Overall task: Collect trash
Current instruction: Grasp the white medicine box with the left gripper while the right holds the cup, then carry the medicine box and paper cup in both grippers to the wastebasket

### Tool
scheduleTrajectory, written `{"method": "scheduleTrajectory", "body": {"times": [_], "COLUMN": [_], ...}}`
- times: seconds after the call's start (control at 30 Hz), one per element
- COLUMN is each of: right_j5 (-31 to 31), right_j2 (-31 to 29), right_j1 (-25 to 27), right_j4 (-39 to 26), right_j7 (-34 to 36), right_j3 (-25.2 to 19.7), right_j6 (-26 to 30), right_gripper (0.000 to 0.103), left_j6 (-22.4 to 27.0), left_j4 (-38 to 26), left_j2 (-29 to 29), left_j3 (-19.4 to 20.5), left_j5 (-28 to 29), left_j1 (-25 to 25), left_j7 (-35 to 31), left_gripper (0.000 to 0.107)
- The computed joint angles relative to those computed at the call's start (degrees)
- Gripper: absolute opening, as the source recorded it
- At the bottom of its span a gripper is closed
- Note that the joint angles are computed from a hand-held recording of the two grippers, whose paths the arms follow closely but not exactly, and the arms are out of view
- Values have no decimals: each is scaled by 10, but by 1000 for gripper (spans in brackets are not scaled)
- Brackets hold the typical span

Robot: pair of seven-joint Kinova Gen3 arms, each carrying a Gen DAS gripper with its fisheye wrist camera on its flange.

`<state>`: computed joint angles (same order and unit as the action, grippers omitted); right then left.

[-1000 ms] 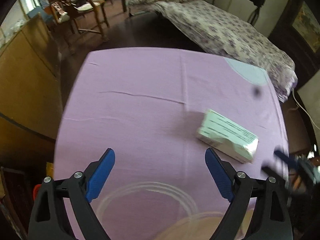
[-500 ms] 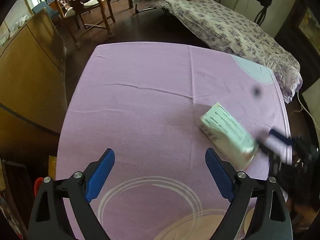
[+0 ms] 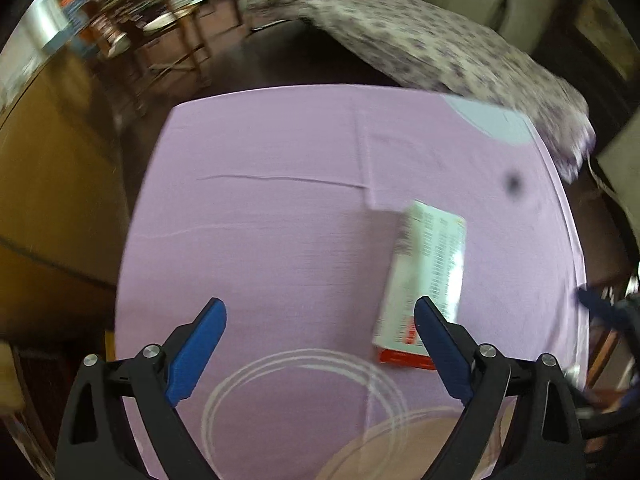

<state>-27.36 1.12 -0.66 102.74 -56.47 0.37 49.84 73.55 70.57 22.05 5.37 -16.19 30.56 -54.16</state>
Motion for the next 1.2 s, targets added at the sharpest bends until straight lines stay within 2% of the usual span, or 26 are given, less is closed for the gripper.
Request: {"method": "scheduleTrajectory", "body": {"times": [0.07,0.17,0.37,0.43,0.47,0.5,0.53,0.63,0.73,0.97,1.03,1.2], "right_j5": [4,-12,-56,-74,-76,-77,-76,-64,-52,-4,-7,18], "right_j2": [-21,-27,-16,-12,-12,-10,-11,-26,-52,-81,-75,-60], "right_j1": [5,17,44,54,58,58,60,61,57,34,26,13], "right_j4": [20,37,41,44,43,43,44,47,63,95,95,91], "right_j7": [-25,-35,-15,9,14,15,17,16,24,-30,-37,-87], "right_j3": [6,24,45,47,47,45,43,42,45,45,52,28], "right_j6": [-18,-25,-24,-24,-21,-24,-23,-16,-6,24,37,39], "right_gripper": [81,81,81,81,81,81,81,88,96,96,96,96], "left_j6": [7,10,19,19,13,2,-7,-4,-27,-68,-75,-90], "left_j4": [-15,-29,-57,-62,-60,-52,-46,-45,-11,73,92,135], "left_j2": [19,39,73,81,79,74,70,67,37,-36,-51,-88], "left_j3": [5,3,-11,-11,-12,-13,-11,-12,-13,3,9,22], "left_j5": [-8,-11,-27,-24,-20,-18,-13,-12,-16,-6,2,22], "left_j1": [11,25,52,51,48,47,44,43,41,20,11,-12], "left_j7": [-10,-13,-11,-16,-17,-14,-17,-24,-21,1,3,10], "left_gripper": [93,93,90,74,69,58,42,43,43,43,43,43]}}
